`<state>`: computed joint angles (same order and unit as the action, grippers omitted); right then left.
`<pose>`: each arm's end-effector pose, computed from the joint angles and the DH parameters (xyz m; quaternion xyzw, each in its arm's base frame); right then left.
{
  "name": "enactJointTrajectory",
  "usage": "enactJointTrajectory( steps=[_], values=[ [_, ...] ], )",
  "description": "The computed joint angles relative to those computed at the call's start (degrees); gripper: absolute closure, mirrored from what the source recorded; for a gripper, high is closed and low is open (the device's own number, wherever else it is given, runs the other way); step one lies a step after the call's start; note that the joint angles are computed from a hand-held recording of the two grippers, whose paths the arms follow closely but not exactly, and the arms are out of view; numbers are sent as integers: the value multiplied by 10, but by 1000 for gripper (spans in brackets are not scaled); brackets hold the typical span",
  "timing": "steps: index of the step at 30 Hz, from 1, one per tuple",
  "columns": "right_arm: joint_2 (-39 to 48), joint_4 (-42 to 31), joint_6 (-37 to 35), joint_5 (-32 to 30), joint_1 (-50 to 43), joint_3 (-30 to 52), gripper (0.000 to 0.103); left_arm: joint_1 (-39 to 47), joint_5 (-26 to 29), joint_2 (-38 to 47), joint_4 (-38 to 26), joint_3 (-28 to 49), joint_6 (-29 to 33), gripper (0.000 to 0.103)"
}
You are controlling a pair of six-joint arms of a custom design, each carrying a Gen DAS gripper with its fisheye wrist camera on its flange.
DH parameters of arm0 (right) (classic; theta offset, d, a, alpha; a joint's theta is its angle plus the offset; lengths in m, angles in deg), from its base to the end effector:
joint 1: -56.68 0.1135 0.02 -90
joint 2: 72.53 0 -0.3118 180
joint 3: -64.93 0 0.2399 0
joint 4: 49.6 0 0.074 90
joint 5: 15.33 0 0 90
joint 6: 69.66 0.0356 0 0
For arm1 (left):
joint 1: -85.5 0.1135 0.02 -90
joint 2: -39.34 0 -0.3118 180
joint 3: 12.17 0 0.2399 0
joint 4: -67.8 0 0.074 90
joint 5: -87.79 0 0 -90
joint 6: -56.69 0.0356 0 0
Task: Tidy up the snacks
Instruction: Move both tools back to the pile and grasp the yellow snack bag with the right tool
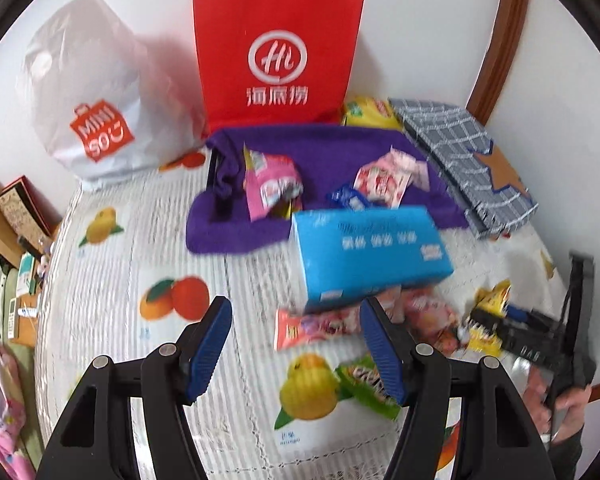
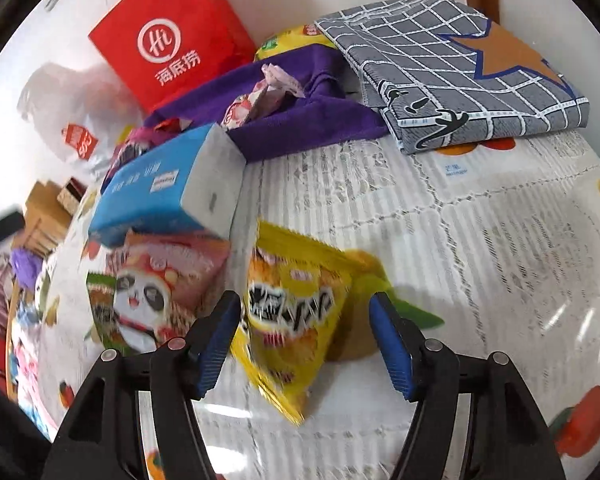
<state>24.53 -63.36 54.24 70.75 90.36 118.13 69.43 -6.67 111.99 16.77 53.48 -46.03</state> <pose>0.2399 0.1628 0.1642 -0.0077 0.9598 0.1823 0.2133 0.2152 -0.0591 0.2890 0.0174 0.9605 -0.0322 0.2758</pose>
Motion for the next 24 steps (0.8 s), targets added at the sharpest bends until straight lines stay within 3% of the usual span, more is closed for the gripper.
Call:
enactJointTrajectory(
  steps=[1,3,6,11,19,21,24],
  values=[
    [4,2,-3,4,2,4,37,-5,-3,3,5,-10,-6,39],
    [14,-10,-20,20,9,18,49,-14,6,9,15,-30,-16,39],
    [17,-10,-47,33,12,21,50,-36,37,6,48,-61,-19,39],
    [9,24,-68,37,-3,-6,50,-100,44,25,81,-86,-23,39],
    [10,27,-83,68,7,-10,50,-155,0,103,145,-100,-47,39],
    [8,19,-82,70,9,-7,51,-155,-4,121,158,-105,-50,52],
    [2,3,-78,63,7,-2,52,-143,4,102,169,-121,-50,58]
  ],
)
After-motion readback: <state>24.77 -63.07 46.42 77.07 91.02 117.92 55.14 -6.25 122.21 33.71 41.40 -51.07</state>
